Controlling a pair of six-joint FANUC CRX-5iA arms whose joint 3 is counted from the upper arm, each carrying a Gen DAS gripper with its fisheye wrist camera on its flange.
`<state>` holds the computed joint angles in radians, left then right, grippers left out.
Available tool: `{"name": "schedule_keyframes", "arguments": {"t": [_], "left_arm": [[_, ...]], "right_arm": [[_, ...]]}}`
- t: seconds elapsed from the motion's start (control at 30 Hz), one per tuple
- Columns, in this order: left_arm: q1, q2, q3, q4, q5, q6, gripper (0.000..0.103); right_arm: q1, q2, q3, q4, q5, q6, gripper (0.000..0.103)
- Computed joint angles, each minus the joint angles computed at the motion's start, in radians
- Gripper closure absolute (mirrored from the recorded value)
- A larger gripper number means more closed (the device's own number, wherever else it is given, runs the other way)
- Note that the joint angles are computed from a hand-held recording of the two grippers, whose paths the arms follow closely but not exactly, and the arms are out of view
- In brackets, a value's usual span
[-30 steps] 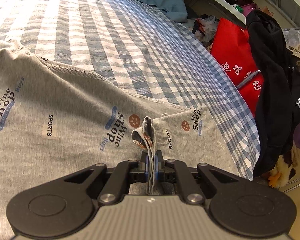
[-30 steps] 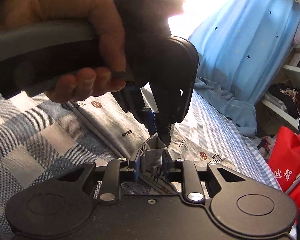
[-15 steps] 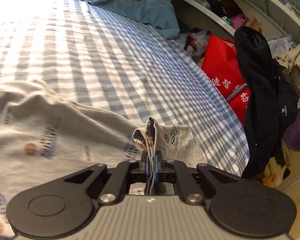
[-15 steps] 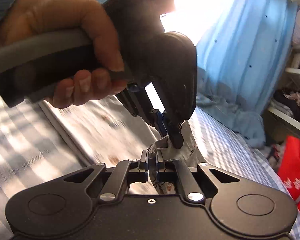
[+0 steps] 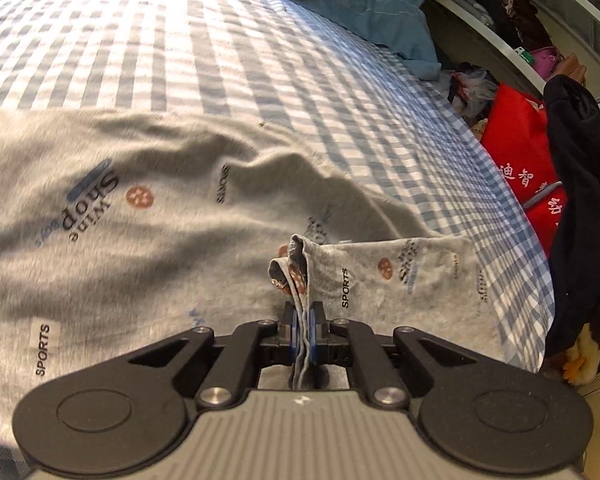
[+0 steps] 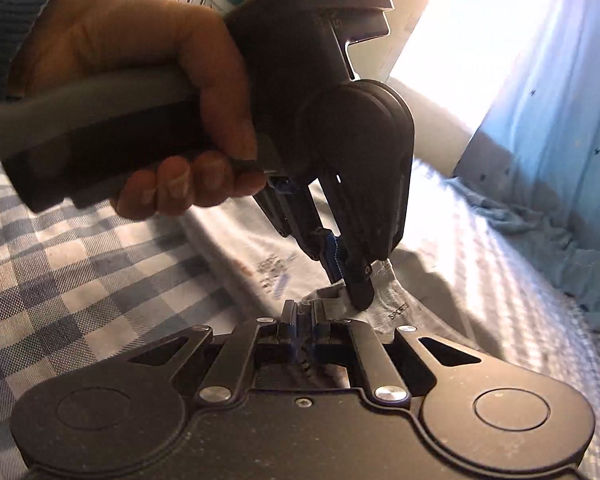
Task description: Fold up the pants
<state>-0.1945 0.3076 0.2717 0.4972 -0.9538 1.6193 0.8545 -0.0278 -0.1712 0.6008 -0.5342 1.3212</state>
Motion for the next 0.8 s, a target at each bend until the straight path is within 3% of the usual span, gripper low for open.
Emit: {"name": "schedule_keyframes", "arguments": {"t": [0.13, 0.17, 0.2, 0.23, 0.27, 0.3, 0.33, 0.43, 0.53, 0.63, 0.73, 0.8], "left_arm": [[-0.007, -0.019, -0.028, -0.011, 0.036, -0.011, 0.091], [-0.010, -0.023, -0.022, -0.029, 0.034, 0.002, 0.083], [-0.011, -0.028, -0.019, -0.040, 0.030, 0.002, 0.077], [-0.013, -0.038, -0.025, -0.043, 0.036, -0.003, 0.056], [-0.017, -0.051, -0.032, -0.059, 0.049, 0.006, 0.035], [-0.027, -0.059, -0.020, -0.106, 0.053, 0.043, 0.028], [-0.039, -0.062, 0.002, -0.166, 0.047, 0.079, 0.022], [-0.090, -0.055, 0.080, -0.352, 0.020, 0.166, 0.017], [-0.174, -0.036, 0.156, -0.582, 0.006, 0.316, 0.008], [-0.256, 0.006, 0.234, -0.773, -0.033, 0.484, 0.006], [-0.320, 0.062, 0.328, -0.938, -0.152, 0.648, 0.006], [-0.344, 0.081, 0.351, -1.015, -0.197, 0.711, 0.006]], "right_arm": [[0.002, -0.004, -0.018, 0.021, 0.011, -0.020, 0.091], [-0.002, -0.014, -0.030, 0.029, 0.023, -0.023, 0.080], [-0.007, -0.031, -0.051, 0.039, 0.038, -0.021, 0.058], [-0.017, -0.056, -0.087, 0.076, 0.065, -0.037, 0.045], [-0.040, -0.085, -0.147, 0.165, 0.114, -0.095, 0.025], [-0.068, -0.114, -0.202, 0.274, 0.151, -0.175, 0.018], [-0.095, -0.138, -0.239, 0.345, 0.167, -0.228, 0.018], [-0.181, -0.187, -0.300, 0.470, 0.164, -0.337, 0.013], [-0.314, -0.195, -0.346, 0.703, 0.187, -0.551, 0.001], [-0.442, -0.148, -0.327, 0.887, 0.226, -0.731, 0.001], [-0.503, -0.076, -0.266, 0.912, 0.251, -0.764, 0.001], [-0.572, -0.025, -0.232, 1.058, 0.316, -0.884, 0.001]]}}
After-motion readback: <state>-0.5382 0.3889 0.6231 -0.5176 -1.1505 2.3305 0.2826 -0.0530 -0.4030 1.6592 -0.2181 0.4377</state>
